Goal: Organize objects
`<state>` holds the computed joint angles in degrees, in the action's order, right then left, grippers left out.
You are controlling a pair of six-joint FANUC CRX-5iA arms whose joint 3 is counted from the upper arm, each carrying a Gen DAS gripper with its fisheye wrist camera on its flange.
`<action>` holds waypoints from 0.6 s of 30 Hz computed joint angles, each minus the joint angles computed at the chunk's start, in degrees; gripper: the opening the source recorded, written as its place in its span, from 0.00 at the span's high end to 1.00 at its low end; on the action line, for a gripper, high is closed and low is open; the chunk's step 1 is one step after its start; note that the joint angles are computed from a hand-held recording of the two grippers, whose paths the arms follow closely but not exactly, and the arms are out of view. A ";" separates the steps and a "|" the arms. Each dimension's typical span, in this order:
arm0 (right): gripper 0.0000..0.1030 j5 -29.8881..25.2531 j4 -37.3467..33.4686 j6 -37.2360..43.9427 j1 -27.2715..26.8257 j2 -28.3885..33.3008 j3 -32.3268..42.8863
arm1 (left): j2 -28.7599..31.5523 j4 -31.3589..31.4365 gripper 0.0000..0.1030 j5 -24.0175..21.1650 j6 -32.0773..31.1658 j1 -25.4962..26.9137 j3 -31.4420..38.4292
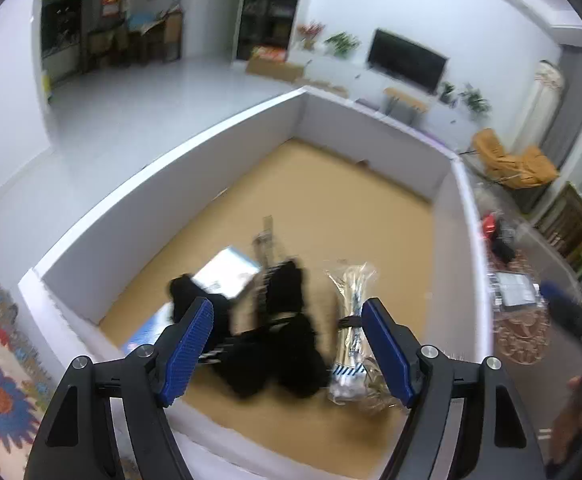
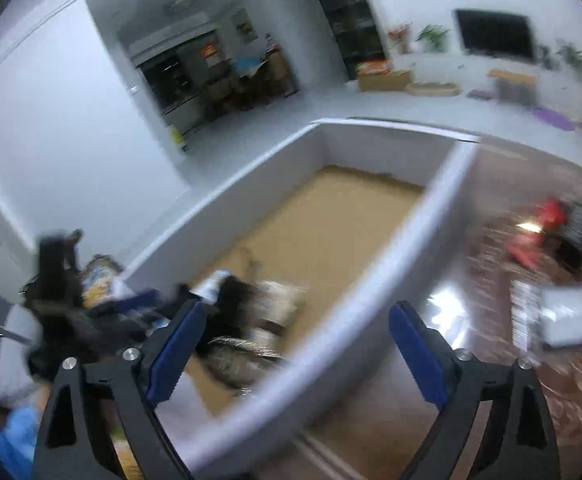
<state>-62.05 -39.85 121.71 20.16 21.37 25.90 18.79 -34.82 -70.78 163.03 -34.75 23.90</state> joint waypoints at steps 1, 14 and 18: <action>0.03 2.97 0.90 0.60 -1.09 -1.35 -3.09 | 0.18 -0.65 0.27 0.59 -0.39 -0.71 0.57; 0.03 24.27 33.69 -21.13 -10.81 -1.51 -21.65 | 21.83 8.86 0.11 6.56 -23.68 -6.94 30.57; 0.03 24.25 34.57 -21.79 -11.47 -1.92 -22.57 | 34.46 10.20 0.11 -2.96 -28.90 -6.89 48.04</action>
